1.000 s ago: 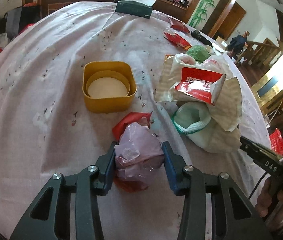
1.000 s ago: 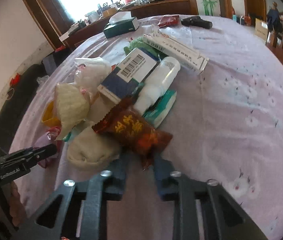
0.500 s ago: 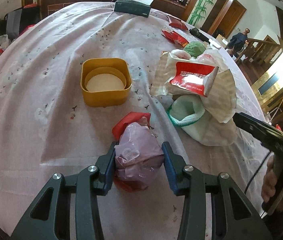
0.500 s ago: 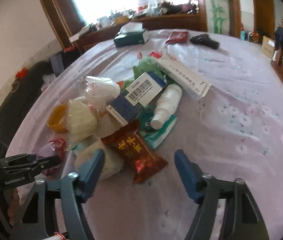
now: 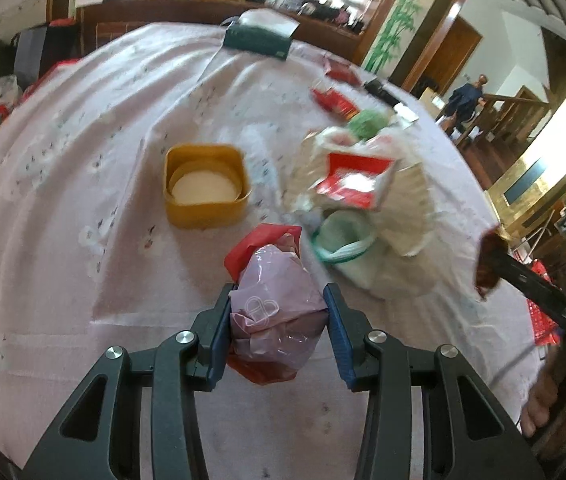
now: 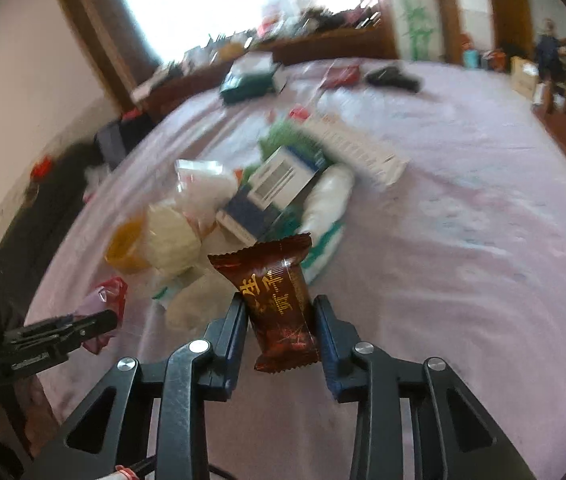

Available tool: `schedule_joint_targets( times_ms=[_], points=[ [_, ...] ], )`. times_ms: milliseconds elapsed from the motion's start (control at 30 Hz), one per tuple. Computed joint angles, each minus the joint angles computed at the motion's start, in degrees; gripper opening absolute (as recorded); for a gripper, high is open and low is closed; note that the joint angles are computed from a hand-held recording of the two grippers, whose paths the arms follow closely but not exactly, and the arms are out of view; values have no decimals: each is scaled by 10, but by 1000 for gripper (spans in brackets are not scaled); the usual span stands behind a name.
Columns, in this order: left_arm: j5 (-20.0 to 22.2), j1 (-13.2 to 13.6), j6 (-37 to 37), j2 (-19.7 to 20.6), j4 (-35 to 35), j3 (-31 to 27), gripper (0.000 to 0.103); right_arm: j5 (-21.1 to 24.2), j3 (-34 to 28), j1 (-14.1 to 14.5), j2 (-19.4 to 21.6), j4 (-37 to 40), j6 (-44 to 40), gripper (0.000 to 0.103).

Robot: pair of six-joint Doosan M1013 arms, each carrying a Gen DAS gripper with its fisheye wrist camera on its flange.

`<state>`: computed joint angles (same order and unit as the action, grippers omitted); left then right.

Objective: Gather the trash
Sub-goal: 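Carry the pink bag and brown wrapper in both grippers over the red wastebasket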

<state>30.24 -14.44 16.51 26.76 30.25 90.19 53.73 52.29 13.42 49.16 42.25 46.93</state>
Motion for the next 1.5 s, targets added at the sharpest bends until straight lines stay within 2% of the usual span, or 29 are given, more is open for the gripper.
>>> schedule_joint_targets(
  times_ms=[200,300,467,567,667,733,767,900,1067,1133,1267,1500],
  points=[
    [-13,-22,-13,-6,52,-15,42,-83,118,-30,-75,127,-80,35],
    [-19,-35,2,-5,60,-31,42,-120,155,-43,-98,170,-107,35],
    [-45,-58,38,-1,71,-60,42,-151,189,-66,-121,214,-122,36],
    [-66,-71,98,8,36,-86,42,-184,212,-82,-137,251,-139,36],
    [-84,-83,206,22,-52,-117,42,-220,235,-95,-153,284,-157,36],
    [-82,-92,297,38,-119,-146,42,-240,249,-104,-162,305,-173,36],
    [-80,-95,318,44,-131,-156,42,-247,255,-109,-167,316,-178,36],
    [-63,-107,401,76,-185,-212,42,-291,274,-123,-179,351,-195,36],
    [-34,-117,479,116,-243,-285,42,-316,280,-145,-183,371,-187,36],
    [-21,-118,532,134,-289,-319,42,-321,283,-156,-182,392,-197,36],
    [30,-120,606,186,-343,-407,42,-312,268,-174,-169,372,-140,36],
    [107,-118,645,269,-411,-544,42,-299,243,-191,-149,326,-64,36]
  ],
)
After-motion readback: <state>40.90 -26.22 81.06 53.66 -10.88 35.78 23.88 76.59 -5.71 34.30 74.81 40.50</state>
